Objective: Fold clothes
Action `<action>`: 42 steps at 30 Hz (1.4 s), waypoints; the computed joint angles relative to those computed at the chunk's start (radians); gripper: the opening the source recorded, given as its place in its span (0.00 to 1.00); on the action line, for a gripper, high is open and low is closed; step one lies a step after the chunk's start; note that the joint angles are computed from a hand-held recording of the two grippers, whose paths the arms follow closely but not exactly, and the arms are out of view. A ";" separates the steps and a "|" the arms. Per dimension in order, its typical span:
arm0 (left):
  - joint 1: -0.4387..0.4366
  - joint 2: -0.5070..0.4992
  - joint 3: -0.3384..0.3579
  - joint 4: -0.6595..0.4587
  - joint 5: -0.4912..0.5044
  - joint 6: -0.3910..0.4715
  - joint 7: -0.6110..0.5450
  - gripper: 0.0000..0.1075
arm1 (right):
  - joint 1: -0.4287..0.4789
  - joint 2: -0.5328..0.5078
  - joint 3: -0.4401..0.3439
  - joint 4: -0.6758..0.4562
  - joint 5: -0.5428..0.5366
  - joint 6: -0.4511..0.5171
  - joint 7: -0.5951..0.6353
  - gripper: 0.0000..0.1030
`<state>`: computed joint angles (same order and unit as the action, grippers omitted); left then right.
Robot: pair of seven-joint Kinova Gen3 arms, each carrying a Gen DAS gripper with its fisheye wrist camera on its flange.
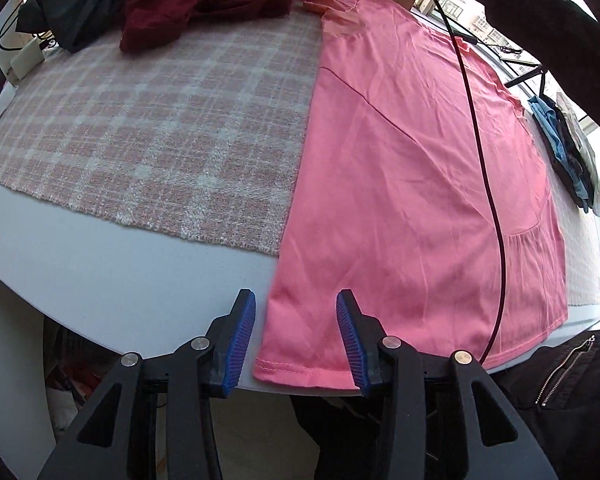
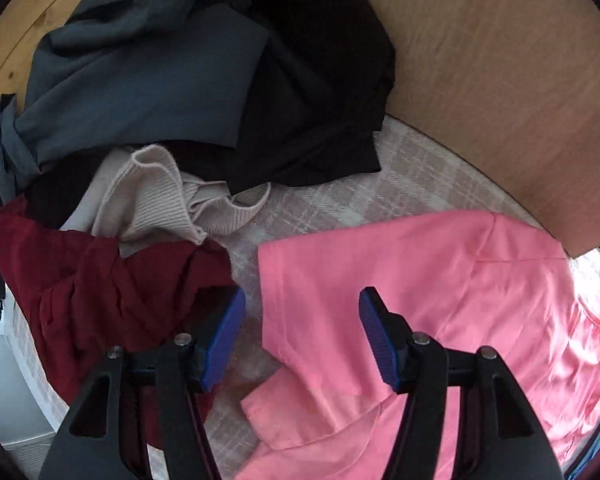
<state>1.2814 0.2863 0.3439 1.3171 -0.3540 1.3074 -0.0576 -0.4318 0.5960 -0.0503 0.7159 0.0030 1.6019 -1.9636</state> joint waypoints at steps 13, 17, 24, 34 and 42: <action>-0.037 -0.063 0.026 0.082 0.016 -0.054 -0.006 0.37 | -0.017 -0.042 0.014 0.006 0.039 0.033 -0.011 0.57; -0.045 -0.077 0.037 0.097 0.018 -0.054 -0.005 0.37 | -0.018 -0.026 0.010 0.003 0.046 0.073 0.007 0.56; -0.054 -0.065 0.044 0.068 0.016 -0.037 -0.015 0.37 | -0.059 0.007 0.012 -0.013 0.072 0.104 0.030 0.56; -0.058 -0.098 0.058 0.102 0.016 -0.038 0.004 0.37 | -0.065 -0.021 0.003 0.052 0.080 0.047 0.088 0.62; -0.038 -0.054 0.046 0.038 0.002 0.025 -0.014 0.19 | -0.014 -0.060 -0.001 0.086 0.039 0.049 0.069 0.29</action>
<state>1.2431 0.2321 0.3896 1.3552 -0.3523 1.3319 -0.0713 -0.4454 0.5363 -0.0510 0.8018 0.0416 1.6507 -1.8949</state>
